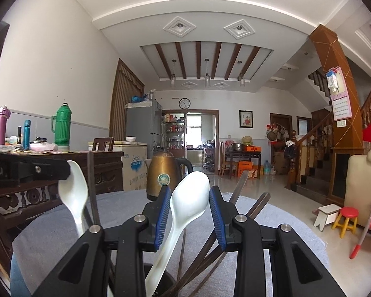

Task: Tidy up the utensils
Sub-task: 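Carry both spoons to the black mesh cup and lower them in, then open both grippers to release the spoons into the cup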

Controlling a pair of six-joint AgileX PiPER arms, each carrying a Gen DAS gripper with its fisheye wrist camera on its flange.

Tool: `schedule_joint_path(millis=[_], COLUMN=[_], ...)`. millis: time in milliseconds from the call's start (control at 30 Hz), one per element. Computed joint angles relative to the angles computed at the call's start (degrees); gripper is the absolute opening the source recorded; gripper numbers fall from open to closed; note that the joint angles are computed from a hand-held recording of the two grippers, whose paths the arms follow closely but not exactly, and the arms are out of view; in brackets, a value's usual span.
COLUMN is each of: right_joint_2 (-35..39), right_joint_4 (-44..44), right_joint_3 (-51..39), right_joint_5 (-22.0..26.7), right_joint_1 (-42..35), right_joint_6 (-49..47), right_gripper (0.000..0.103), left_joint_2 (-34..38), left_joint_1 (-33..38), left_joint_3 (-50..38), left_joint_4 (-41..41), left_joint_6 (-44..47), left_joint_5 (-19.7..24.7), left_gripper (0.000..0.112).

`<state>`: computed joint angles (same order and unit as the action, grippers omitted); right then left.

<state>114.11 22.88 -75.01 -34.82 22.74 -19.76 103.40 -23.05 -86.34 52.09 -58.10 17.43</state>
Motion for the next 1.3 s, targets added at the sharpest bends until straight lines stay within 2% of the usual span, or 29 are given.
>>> schedule_joint_path(millis=[133,300,333,367,433,467,567,633,667,733,867,933,1033,1133,1300], right_joint_2=[-0.5,-1.6,-2.0,-2.5,-3.6,-4.1,-6.8,-8.8,-9.9,-12.3,-16.3,-18.0,-19.3,-20.0,-18.9], right_joint_4=[-3.1,-6.9,-7.9,-8.7,-9.5,-9.4,-7.6,-5.0,-3.3,-1.7,4.6,7.3,12.5,13.9,25.6], right_joint_3=[1.9,3.9,4.2,4.6,6.4,7.3,10.5,12.5,13.4,14.5,15.6,15.6,14.6,13.7,10.7], right_joint_5=[-0.3,0.7,1.6,2.1,1.6,0.8,-1.0,-3.0,-3.8,-4.5,-4.3,-2.4,1.9,7.8,17.7], right_joint_1=[-0.4,-1.3,-1.6,-1.8,-1.9,-1.8,-1.7,-1.4,-1.3,-1.8,-3.1,-4.9,-7.5,-11.0,-14.5], right_joint_6=[2.0,5.6,6.7,7.8,9.7,9.9,8.3,6.2,4.8,4.9,3.9,5.2,3.5,5.2,-4.3], right_gripper=[0.035,0.036,0.040,0.052,0.067,0.068,0.067,0.067,0.067,0.067,0.067,0.067,0.067,0.067,0.067], left_joint_2=[0.7,1.8,1.8,1.7,1.2,0.6,-1.8,-3.5,-4.6,-5.6,-6.7,-7.1,-7.6,-7.7,-6.4], left_joint_1=[-0.5,-0.1,0.1,0.2,0.3,0.6,1.5,2.1,2.4,2.9,3.3,3.4,3.3,3.5,2.8], left_joint_3=[0.2,0.0,0.1,0.3,0.8,1.4,3.7,5.5,6.6,7.2,8.0,8.2,8.9,9.0,6.4], left_joint_4=[1.0,-5.1,-7.1,-8.2,-9.3,-9.4,-6.8,-2.6,0.7,1.7,1.7,-1.7,-4.2,-7.0,-8.8], left_joint_6=[-0.7,5.9,8.0,9.1,9.9,9.7,5.6,0.0,-4.1,-5.9,-6.9,-4.0,-2.0,0.5,2.5], left_joint_5=[0.3,0.1,0.1,0.0,0.0,-0.2,-0.4,-0.7,-0.5,0.0,2.5,3.1,3.8,4.5,10.2], left_gripper=[0.001,0.001,0.001,0.001,0.005,0.006,0.015,0.032,0.036,0.051,0.061,0.067,0.068,0.068,0.070])
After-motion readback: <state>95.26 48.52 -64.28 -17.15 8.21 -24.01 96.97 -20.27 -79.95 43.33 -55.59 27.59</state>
